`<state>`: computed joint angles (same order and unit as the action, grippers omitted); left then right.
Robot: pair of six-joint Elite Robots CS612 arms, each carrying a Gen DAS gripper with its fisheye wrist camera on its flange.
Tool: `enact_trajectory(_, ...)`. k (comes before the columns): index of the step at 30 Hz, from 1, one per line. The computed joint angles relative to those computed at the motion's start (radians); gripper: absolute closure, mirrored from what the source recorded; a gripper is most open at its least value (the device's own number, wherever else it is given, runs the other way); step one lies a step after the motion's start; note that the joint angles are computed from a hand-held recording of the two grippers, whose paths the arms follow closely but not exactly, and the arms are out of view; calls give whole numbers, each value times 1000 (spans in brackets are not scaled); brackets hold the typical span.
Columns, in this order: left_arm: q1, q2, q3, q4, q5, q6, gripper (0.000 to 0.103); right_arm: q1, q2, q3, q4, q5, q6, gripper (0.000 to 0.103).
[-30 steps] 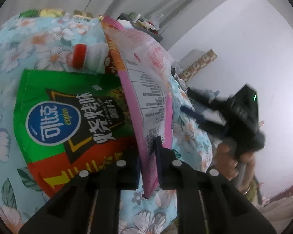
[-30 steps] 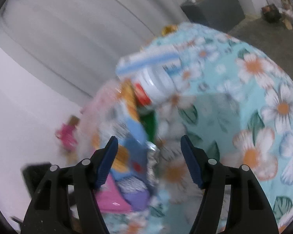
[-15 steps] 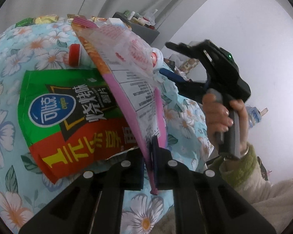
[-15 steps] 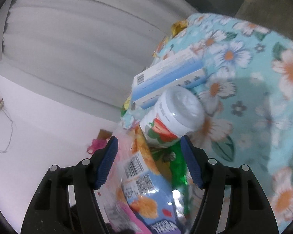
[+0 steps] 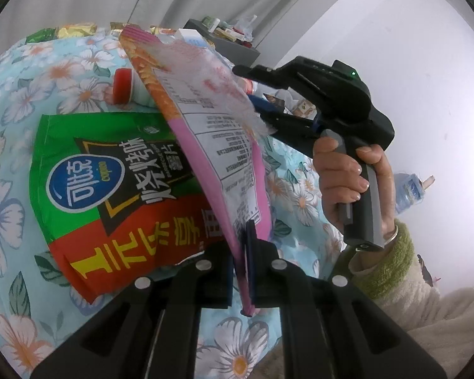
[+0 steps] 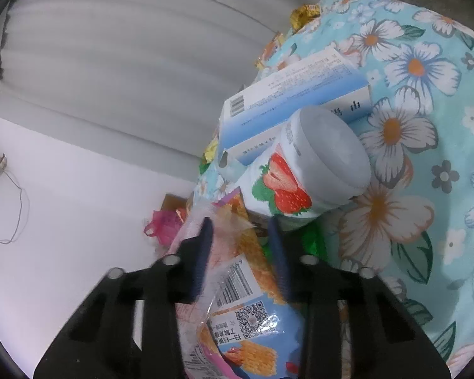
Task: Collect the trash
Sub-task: 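Lift the pink bag and blue bag and carry them toward the wastebasket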
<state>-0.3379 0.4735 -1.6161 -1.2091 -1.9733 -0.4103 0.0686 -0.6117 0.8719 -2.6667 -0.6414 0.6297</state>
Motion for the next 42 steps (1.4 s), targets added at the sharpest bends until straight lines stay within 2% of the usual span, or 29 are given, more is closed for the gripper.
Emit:
enact_trajectory(2, -2, -2, 6, -6, 4, 2, 97, -3, -14, 30, -49, 1, 19, 88)
enact_trajectory(7, -3, 2, 2, -11, 14, 0, 97, -17, -29, 74, -214, 11, 112, 95)
enact_trajectory(14, -10, -5, 2, -43, 59, 22, 99, -47, -53, 139, -397, 34, 245, 99)
enact_trajectory(21, -17, -17, -4, -99, 158, 24, 101, -73, -93, 207, -537, 49, 313, 100)
enact_trajectory(28, -20, -40, 6, -174, 215, 39, 102, -98, -100, 232, -684, 71, 424, 100)
enact_trajectory(34, -26, -57, 28, -237, 225, 80, 102, -112, -97, 235, -780, 59, 502, 100)
enact_trajectory(42, -42, -84, 99, -327, 194, 136, 102, -144, -117, 281, -893, 19, 576, 100)
